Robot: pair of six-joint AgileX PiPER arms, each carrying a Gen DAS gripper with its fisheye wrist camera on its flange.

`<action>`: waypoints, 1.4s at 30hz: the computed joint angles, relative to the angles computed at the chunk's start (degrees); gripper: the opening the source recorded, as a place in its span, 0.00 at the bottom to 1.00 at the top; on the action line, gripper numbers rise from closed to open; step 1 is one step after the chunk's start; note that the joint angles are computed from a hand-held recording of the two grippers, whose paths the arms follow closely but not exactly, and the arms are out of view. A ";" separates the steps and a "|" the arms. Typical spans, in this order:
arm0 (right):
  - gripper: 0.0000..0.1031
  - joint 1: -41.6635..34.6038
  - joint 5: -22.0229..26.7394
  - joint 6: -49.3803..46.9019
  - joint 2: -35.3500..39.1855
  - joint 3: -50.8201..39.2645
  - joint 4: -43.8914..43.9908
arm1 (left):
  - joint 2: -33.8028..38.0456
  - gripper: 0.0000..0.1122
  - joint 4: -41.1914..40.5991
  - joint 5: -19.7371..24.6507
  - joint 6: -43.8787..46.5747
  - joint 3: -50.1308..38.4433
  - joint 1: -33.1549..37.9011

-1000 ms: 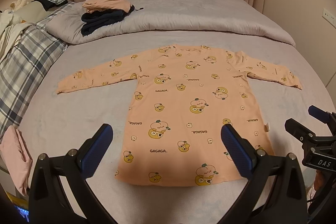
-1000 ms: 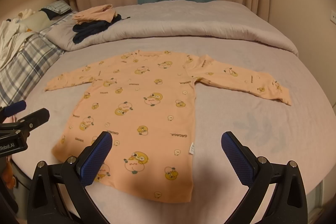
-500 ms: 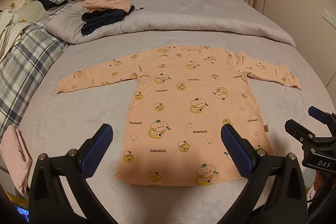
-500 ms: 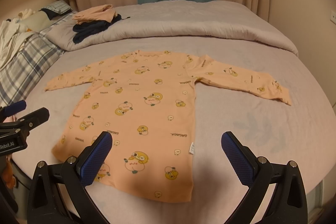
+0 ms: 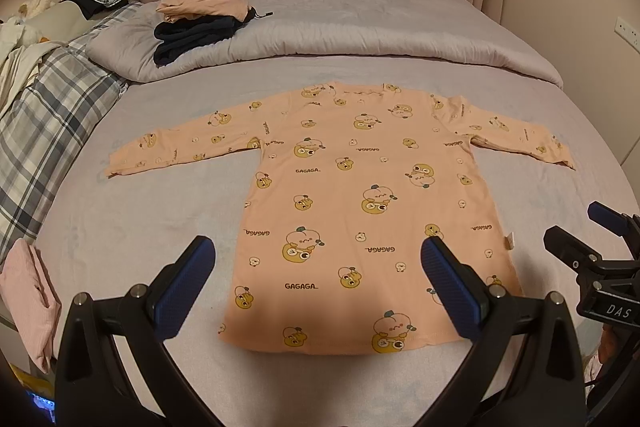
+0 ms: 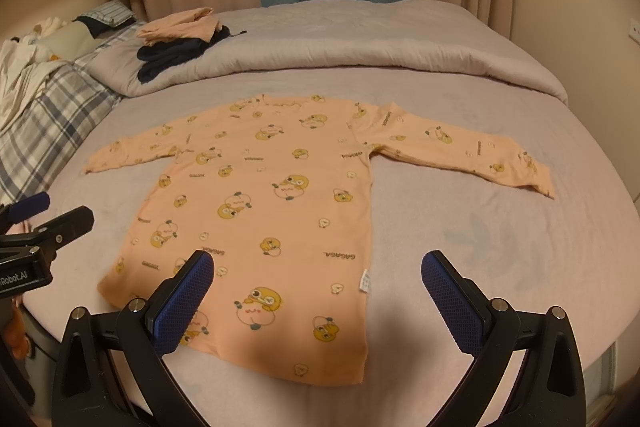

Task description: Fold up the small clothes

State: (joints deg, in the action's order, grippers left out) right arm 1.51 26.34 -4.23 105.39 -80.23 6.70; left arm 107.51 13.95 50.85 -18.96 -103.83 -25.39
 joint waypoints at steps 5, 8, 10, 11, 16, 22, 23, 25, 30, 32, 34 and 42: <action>1.00 0.01 0.03 -0.03 0.11 -0.10 -0.03 | -0.21 0.92 0.05 -0.28 -0.09 0.57 0.07; 1.00 0.01 -0.14 0.02 0.03 0.06 -0.11 | -0.28 0.92 -0.08 -0.27 0.14 0.70 0.20; 1.00 -0.02 -0.06 0.02 0.09 -0.01 -0.02 | -0.11 0.92 0.02 -0.08 0.02 0.37 0.11; 1.00 0.02 -0.03 0.19 0.10 -0.05 -0.16 | -0.26 0.92 0.01 -0.20 0.08 0.65 0.19; 1.00 0.03 0.10 0.17 0.20 -0.22 -0.20 | -0.11 0.92 0.00 -0.09 0.09 0.44 0.14; 1.00 -0.18 -0.19 -0.21 -0.15 0.63 0.20 | 0.02 0.92 -0.06 -0.13 0.44 0.74 0.19; 1.00 -0.25 -0.30 -0.39 -0.22 0.87 0.40 | 0.44 0.92 -0.01 0.26 0.47 0.06 0.08; 1.00 -0.29 -0.32 -0.43 -0.08 0.88 0.44 | 0.63 0.92 0.04 0.44 0.42 -0.16 0.03; 1.00 -0.48 -0.15 -0.45 0.53 0.56 0.63 | 1.65 0.92 0.10 1.26 0.46 -1.47 -0.16; 1.00 -0.46 0.28 -0.05 0.96 -0.07 0.36 | 1.94 0.92 0.26 1.39 0.46 -1.74 -0.18; 1.00 -0.31 0.64 0.60 1.26 -0.56 -0.07 | 2.46 0.92 0.26 1.77 0.52 -2.45 -0.24; 1.00 -0.58 1.87 0.67 2.74 -2.30 0.30 | 3.95 0.92 -1.62 2.51 1.22 -4.23 0.36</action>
